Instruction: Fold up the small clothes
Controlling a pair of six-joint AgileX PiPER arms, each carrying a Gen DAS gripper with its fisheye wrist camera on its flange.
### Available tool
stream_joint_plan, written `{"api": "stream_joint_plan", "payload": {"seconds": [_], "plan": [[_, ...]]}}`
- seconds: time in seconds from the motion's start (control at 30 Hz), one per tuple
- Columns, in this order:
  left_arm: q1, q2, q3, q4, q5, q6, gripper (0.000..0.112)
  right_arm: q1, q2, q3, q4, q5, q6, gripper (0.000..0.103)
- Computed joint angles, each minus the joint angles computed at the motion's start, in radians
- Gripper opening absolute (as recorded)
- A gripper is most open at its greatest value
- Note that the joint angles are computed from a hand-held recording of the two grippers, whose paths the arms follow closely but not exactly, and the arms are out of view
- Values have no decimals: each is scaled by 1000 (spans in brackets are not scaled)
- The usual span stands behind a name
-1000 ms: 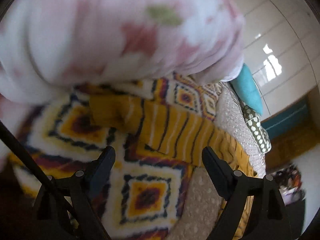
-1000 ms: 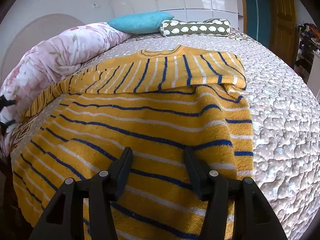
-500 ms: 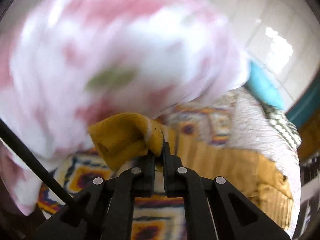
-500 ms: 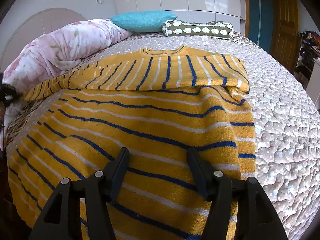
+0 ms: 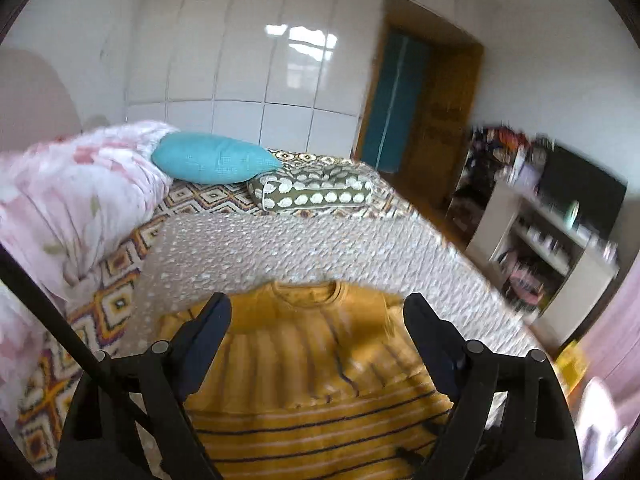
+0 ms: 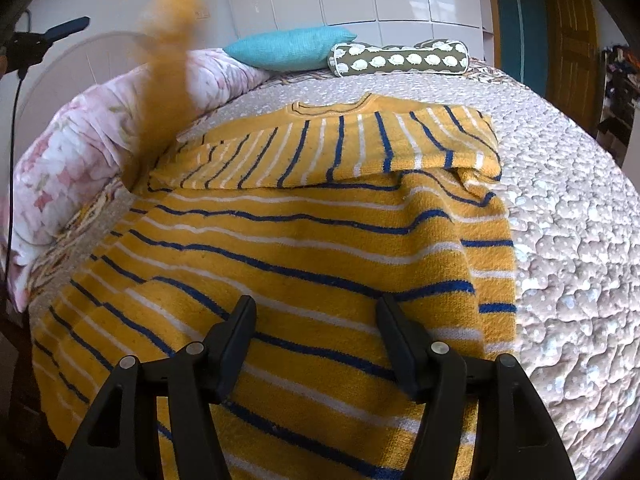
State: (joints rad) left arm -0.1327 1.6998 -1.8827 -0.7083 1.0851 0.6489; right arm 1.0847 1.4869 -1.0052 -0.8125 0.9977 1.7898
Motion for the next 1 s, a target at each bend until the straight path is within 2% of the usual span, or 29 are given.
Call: {"api": "stream_joint_plan", "payload": {"seconds": [0.1, 0.17, 0.23, 0.37, 0.43, 0.5, 0.6, 0.67, 0.73, 0.83, 0.9, 1.0], "plan": [[-14, -98, 226, 112, -127, 30, 87, 1, -25, 31, -18, -27, 33, 67], [23, -115, 327, 160, -159, 32, 87, 3, -33, 41, -26, -36, 47, 67], [71, -72, 372, 189, -186, 6, 87, 4, -33, 42, -28, -37, 51, 67], [227, 3, 486, 160, -262, 38, 87, -1, -28, 36, -20, -32, 35, 67], [293, 53, 499, 130, -281, 62, 87, -16, -18, 8, 20, -19, -22, 67], [320, 99, 517, 116, -339, 89, 87, -60, -25, -60, 117, -20, -177, 66], [346, 178, 518, 111, -408, 109, 87, -105, -57, -124, 111, -34, -237, 64], [383, 243, 501, 45, -375, 145, 86, -172, -28, -205, 112, -8, -309, 64], [403, 235, 533, -60, -389, 244, 93, -258, 29, -271, 148, 1, -391, 64], [387, 238, 542, -33, -420, 237, 94, -408, 128, -335, 258, -33, -516, 64], [372, 229, 546, 7, -436, 212, 95, -467, 178, -363, 314, -62, -566, 54], [352, 222, 551, 55, -456, 180, 97, -529, 232, -390, 394, -110, -606, 44]]}}
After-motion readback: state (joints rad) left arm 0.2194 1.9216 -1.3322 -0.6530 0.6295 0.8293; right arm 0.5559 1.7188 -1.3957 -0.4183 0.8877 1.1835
